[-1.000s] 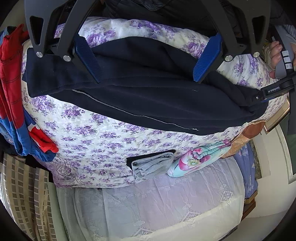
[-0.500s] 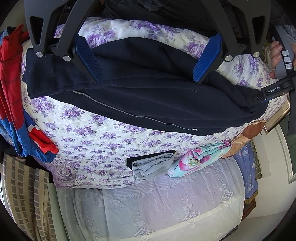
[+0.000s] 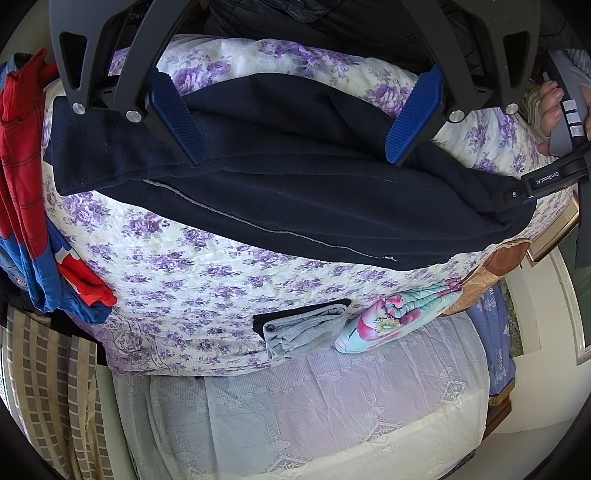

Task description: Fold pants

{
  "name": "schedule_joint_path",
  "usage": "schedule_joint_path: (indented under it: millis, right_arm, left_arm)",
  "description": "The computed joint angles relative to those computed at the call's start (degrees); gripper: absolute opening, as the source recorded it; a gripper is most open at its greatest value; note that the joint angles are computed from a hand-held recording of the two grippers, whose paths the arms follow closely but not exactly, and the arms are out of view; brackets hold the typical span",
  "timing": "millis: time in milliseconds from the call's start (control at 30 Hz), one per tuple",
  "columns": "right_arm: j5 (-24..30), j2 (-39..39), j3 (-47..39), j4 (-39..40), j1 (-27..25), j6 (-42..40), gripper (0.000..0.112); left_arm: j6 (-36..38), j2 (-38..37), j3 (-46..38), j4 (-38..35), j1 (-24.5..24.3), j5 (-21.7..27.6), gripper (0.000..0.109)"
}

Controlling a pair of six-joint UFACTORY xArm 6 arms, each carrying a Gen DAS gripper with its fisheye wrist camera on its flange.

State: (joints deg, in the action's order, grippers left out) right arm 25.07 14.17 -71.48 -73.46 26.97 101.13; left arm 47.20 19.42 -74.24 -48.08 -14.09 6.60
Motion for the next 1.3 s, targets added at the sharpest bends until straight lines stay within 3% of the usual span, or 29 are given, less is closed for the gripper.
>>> schedule_joint_path:
  millis: [1300]
  right_arm:
    - [-0.39, 0.28, -0.05, 0.45, -0.04, -0.01, 0.099]
  left_arm:
    - [-0.21, -0.04, 0.02, 0.03, 0.04, 0.36, 0.098]
